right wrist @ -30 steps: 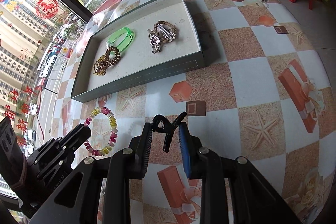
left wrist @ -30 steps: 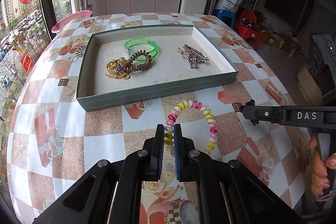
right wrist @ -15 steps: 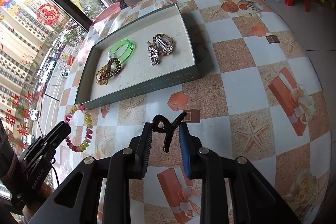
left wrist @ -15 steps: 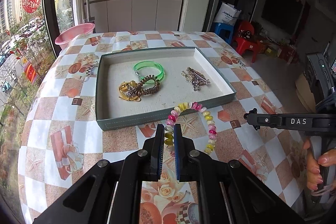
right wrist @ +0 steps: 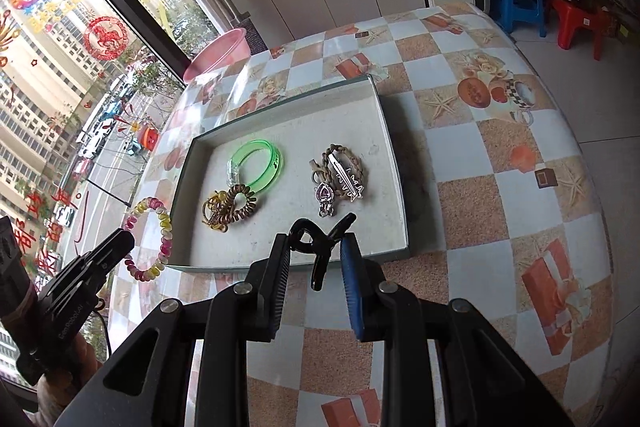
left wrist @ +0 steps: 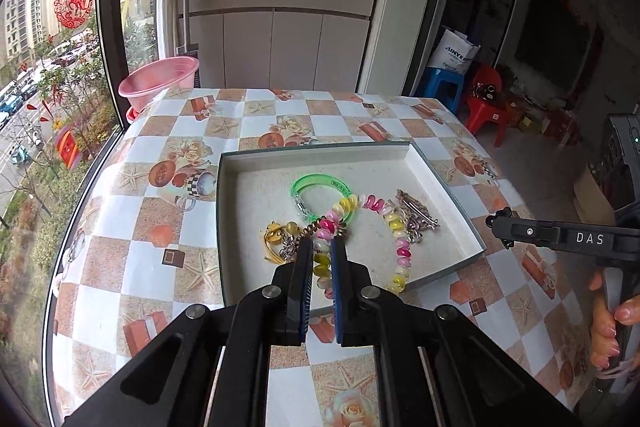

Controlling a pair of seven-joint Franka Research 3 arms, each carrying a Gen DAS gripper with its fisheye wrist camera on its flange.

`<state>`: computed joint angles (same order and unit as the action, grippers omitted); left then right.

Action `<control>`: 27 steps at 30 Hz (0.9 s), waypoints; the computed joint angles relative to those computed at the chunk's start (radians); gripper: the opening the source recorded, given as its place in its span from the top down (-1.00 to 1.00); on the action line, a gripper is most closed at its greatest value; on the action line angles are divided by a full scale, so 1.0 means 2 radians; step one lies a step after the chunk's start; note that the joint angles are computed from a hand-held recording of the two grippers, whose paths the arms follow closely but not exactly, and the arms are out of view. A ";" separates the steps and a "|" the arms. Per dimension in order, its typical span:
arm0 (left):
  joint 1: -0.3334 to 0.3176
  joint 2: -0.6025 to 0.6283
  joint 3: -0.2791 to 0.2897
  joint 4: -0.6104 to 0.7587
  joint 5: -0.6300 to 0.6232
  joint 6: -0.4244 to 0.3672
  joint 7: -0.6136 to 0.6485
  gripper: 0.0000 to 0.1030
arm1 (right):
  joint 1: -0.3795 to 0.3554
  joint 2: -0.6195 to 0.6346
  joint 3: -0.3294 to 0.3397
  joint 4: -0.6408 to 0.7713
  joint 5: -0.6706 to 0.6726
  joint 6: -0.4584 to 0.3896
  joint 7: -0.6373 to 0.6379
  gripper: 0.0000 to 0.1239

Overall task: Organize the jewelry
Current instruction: 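Carry the claw clip and beaded bracelet into the tray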

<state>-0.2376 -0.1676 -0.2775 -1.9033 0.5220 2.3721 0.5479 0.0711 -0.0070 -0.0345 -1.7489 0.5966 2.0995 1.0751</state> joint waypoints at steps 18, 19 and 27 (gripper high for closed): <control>-0.001 0.125 0.031 0.100 0.030 -0.044 0.001 0.60 | 0.022 0.123 0.028 0.119 -0.050 0.037 0.030 0.55; -0.002 0.130 0.032 0.102 0.029 -0.044 0.001 0.60 | 0.023 0.126 0.029 0.120 -0.053 0.039 0.031 0.55; -0.012 0.150 0.039 0.108 0.036 -0.053 0.002 0.60 | 0.028 0.151 0.032 0.125 -0.079 0.048 0.044 0.55</control>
<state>-0.2613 0.1316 -0.1988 -1.6867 0.5949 2.2653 0.5526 0.1264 0.2959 0.0287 -1.4985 0.4383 2.1947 1.1626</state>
